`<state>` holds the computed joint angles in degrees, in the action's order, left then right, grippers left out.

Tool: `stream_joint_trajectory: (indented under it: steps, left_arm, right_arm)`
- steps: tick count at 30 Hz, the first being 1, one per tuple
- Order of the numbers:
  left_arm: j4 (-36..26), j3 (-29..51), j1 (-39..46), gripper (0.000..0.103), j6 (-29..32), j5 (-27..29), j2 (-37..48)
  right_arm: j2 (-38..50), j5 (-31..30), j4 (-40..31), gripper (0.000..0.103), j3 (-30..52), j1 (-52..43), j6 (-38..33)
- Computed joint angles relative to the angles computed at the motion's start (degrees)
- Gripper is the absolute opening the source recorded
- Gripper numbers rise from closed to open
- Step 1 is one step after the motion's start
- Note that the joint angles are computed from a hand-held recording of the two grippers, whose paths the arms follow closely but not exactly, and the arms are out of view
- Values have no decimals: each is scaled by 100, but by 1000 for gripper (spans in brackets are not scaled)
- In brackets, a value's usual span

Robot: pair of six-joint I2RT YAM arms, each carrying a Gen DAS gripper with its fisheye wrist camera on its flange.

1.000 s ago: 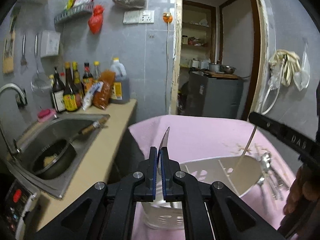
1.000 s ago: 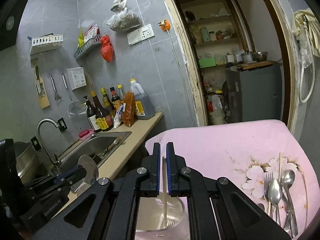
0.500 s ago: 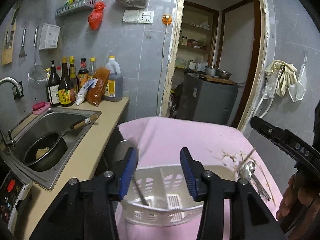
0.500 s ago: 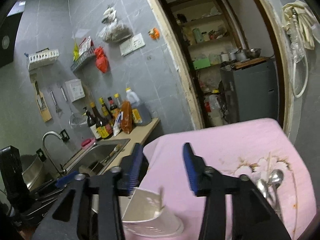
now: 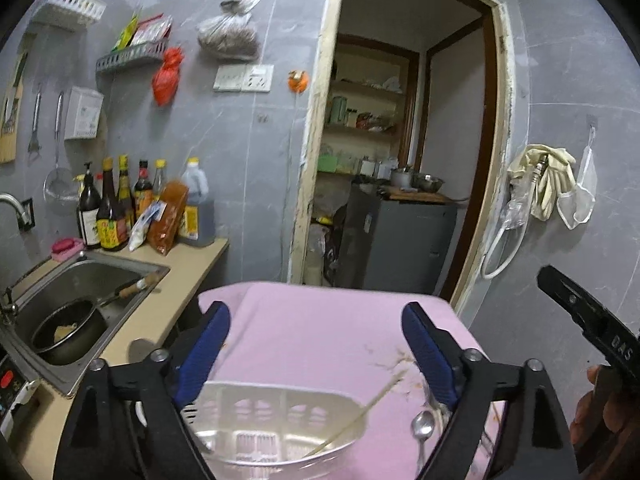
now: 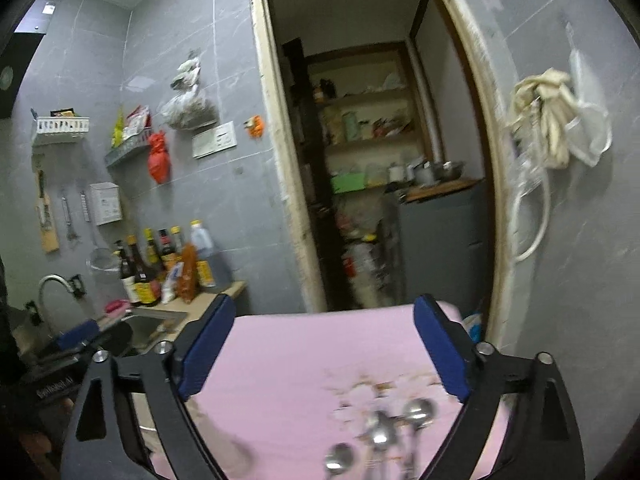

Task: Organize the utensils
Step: 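Move both tools back to the remaining utensils on the cloth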

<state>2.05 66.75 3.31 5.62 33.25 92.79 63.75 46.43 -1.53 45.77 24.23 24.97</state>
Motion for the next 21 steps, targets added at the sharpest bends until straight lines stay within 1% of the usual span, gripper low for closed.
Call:
stream_joint_trajectory:
  steps: [2,7,11,15,17,18,21]
  left_arm:
    - [310,-273,-169,94,-105,-132,-190]
    - [985,-849,-664,97,-306,-545,-551]
    - [1338,-1176,-1070,99,-340,-919,-672]
    - [1323,-1302,-1440,99,-282,-1225,-652]
    - [1275,-1351,-1600,99,-245,-1343,-600]
    - [1194,-1340,-1693,99,-206,-1408,-539]
    - [1002,-1302,-1879,99,-99,-1528,-371]
  right_arm:
    - [-268,92,-168,94,-92,-108,-146]
    - [-855,156,-363,94,-409,-373,-495]
    - [-1213,-126,-556,96,-662,-709,-624]
    - [-1365,-794,-723,96,-895,-1261,-542]
    - [-1434,-1392,-802,96,-1042,-1698,-524]
    - [-1444,-1544,-763,96,-1145,-1802,-512]
    - [-1292,-2380,-731,96,-1348,-2421,-492]
